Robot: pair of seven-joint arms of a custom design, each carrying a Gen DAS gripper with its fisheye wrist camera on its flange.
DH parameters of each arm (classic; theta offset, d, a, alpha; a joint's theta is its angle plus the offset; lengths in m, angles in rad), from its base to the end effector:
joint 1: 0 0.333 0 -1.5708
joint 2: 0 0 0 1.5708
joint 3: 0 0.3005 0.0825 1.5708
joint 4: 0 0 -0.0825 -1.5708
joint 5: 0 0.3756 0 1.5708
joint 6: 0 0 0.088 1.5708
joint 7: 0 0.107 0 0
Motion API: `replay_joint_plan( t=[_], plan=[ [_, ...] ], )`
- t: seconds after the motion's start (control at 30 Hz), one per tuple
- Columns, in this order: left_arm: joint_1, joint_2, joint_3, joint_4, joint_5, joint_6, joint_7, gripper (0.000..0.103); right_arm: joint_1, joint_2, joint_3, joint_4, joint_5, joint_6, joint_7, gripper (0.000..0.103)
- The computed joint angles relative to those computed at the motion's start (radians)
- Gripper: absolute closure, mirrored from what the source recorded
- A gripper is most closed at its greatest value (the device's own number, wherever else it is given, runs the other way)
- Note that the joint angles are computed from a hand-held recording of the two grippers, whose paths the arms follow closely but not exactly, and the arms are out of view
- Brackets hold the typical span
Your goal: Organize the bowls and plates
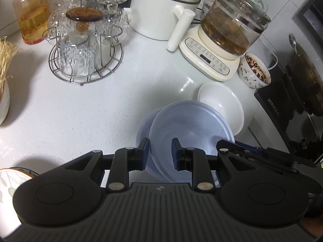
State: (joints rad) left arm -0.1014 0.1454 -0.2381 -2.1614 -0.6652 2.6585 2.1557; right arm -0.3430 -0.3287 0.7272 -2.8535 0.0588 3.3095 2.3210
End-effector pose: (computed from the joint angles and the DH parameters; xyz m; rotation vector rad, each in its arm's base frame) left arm 0.5480 -0.1728 0.3545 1.6991 -2.4916 0.8480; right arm 0.3812 0.1373 0.3409 -1.3840 2.0320 -0.4555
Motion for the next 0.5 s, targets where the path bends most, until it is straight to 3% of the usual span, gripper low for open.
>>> replay_joint_plan(
  t=[0.2, 0.3, 0.33, 0.4, 0.5],
  plan=[
    [0.008, 0.016, 0.001, 0.017, -0.001, -0.020, 0.006, 0.076, -0.028, 0.000, 0.032, 0.012, -0.006, -0.012, 0.019, 0.086],
    [0.013, 0.016, 0.005, 0.024, 0.010, -0.034, -0.003, 0.075, 0.002, 0.004, -0.007, 0.010, -0.015, -0.013, 0.036, 0.085],
    [0.015, 0.015, 0.006, 0.026, 0.013, -0.038, -0.006, 0.070, 0.014, 0.005, -0.022, 0.010, -0.016, -0.011, 0.038, 0.083],
    [0.019, 0.013, 0.010, 0.030, 0.018, -0.048, -0.013, 0.062, 0.029, 0.004, -0.042, 0.007, -0.013, -0.005, 0.045, 0.056],
    [0.027, 0.011, 0.015, 0.033, 0.020, -0.058, -0.010, 0.057, 0.029, -0.004, -0.037, -0.002, 0.014, 0.025, 0.037, 0.054]
  ],
)
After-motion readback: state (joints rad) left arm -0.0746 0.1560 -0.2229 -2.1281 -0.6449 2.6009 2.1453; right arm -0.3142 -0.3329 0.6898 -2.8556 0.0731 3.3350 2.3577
